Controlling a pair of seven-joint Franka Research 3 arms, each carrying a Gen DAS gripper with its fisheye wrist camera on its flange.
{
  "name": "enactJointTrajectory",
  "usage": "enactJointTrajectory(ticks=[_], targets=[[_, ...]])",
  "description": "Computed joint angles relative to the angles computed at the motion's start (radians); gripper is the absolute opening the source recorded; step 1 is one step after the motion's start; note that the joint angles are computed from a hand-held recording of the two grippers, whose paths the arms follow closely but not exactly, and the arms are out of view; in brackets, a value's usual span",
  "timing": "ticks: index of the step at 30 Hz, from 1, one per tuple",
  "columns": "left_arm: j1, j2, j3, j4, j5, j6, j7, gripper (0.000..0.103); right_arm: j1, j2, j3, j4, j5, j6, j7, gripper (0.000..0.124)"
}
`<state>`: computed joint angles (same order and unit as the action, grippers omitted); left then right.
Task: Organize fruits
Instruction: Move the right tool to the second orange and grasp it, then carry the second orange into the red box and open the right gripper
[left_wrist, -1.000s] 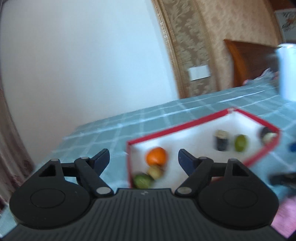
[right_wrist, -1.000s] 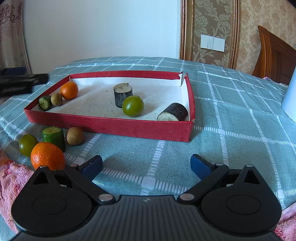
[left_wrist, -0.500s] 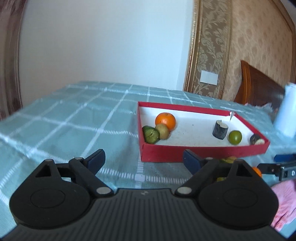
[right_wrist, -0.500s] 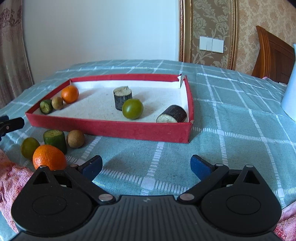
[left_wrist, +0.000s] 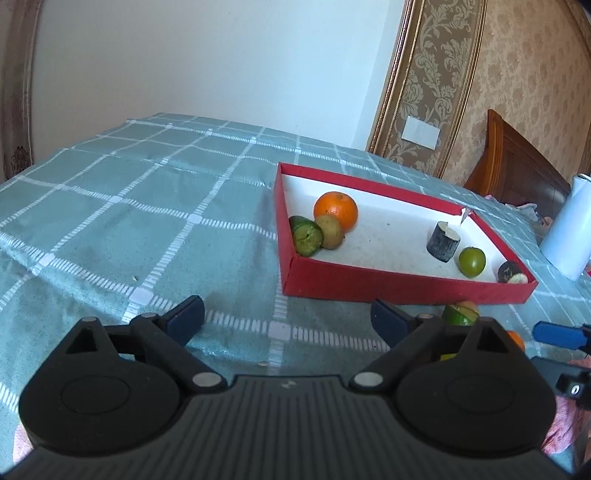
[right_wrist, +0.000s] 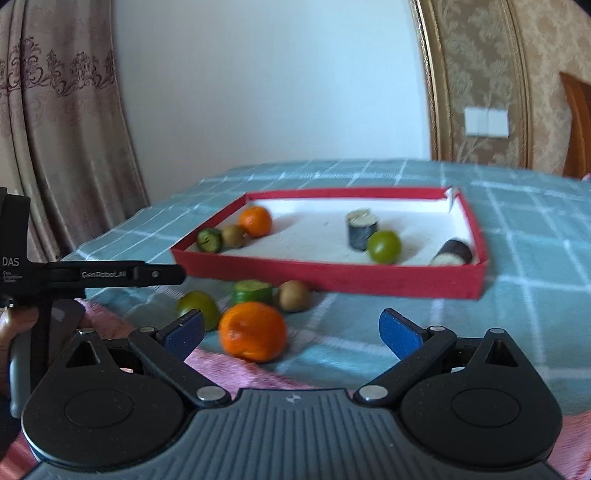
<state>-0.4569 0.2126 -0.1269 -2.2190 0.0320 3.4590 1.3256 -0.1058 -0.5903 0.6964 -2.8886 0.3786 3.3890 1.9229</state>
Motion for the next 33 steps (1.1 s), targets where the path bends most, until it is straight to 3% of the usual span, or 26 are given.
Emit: enactJointTrajectory(ticks=[1,4,10,15,26,33], targets=[[0.024,0.001,-0.019,0.001,0.024,-0.002,-0.017,0.099,-0.002,0.014,-0.004,0.008,-0.015,0.002,0.006,0.101],[0.010,0.001,-0.008,0.006,0.027,-0.014,-0.013,0.101,-0.122,0.000,0.115,0.055,-0.019,-0.070,0.014,0.099],[0.024,0.002,-0.017,0.011,0.057,-0.021,-0.038,0.103,-0.171,0.024,0.145,0.092,-0.104,-0.126,0.072,0.066],[0.021,0.004,-0.012,0.012,0.065,-0.020,-0.046,0.103,-0.178,0.020,0.152,0.090,-0.169,-0.107,0.118,0.045],[0.036,0.006,-0.022,0.010,0.089,-0.012,-0.068,0.103,-0.197,-0.069,0.165,0.031,-0.178,-0.072,0.248,0.045],[0.033,0.005,-0.018,0.009,0.088,-0.013,-0.066,0.103,-0.296,-0.169,0.179,0.030,-0.207,-0.100,0.279,0.045]])
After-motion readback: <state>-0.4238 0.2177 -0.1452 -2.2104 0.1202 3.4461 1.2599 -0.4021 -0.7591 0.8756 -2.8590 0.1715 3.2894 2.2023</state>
